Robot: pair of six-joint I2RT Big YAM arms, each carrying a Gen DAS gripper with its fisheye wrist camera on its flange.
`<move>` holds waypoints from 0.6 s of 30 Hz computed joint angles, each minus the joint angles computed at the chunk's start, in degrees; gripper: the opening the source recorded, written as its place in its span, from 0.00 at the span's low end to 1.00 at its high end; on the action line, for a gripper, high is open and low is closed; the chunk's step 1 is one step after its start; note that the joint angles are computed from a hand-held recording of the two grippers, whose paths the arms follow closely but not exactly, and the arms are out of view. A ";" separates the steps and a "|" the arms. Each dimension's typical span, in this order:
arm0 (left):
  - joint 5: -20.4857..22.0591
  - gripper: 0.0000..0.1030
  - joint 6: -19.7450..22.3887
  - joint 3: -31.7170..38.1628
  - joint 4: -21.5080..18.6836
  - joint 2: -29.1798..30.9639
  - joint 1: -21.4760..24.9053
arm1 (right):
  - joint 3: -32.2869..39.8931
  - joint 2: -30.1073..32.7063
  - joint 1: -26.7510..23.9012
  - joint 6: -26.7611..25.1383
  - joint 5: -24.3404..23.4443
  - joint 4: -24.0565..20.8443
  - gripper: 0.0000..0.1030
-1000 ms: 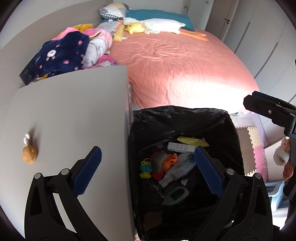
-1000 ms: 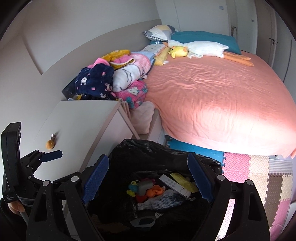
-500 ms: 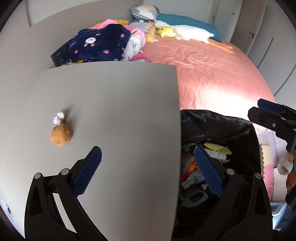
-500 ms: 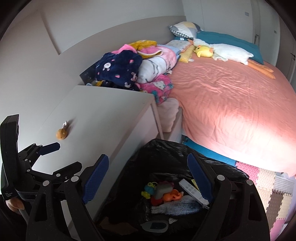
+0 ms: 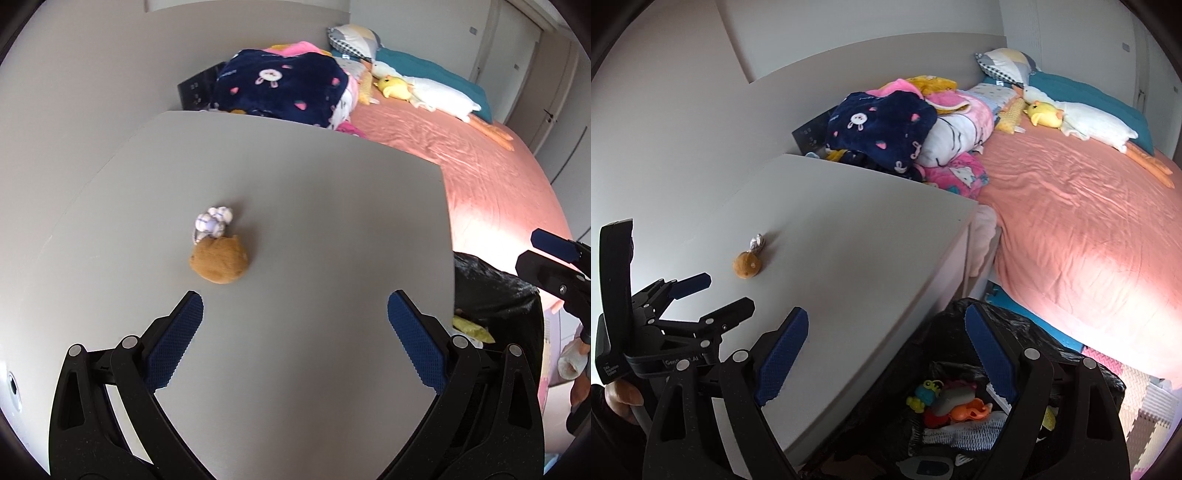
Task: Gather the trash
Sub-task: 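Move both grippers back to the desk toward the brown plush and plaid ball, then grasp the brown plush with the left gripper while the right gripper grasps the plaid plush ball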
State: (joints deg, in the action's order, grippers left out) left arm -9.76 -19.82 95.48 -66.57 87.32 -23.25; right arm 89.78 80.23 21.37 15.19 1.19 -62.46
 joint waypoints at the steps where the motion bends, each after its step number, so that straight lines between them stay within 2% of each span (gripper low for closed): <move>1: 0.11 0.94 -0.13 -0.20 0.10 -0.02 0.44 | 0.25 0.37 0.18 -0.07 0.01 0.01 0.84; 5: 0.51 0.93 0.18 -0.85 1.29 -0.07 2.19 | 1.87 2.21 0.90 -0.20 0.05 0.09 0.84; 9: 1.73 0.83 0.76 -0.83 2.09 0.47 3.91 | 3.24 3.87 1.33 -0.17 -0.17 0.41 0.84; 13: 3.16 0.80 -0.26 -0.65 2.26 1.23 5.54 | 4.96 5.83 1.90 -0.34 -0.35 0.19 0.84; 18: 4.00 0.75 0.64 -0.69 2.38 1.84 6.59 | 7.35 8.41 2.54 -0.81 -1.09 -0.09 0.84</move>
State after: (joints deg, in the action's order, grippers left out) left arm -5.76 -19.18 94.79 -64.19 89.16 -16.66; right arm 97.14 88.64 23.91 14.39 0.10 -62.55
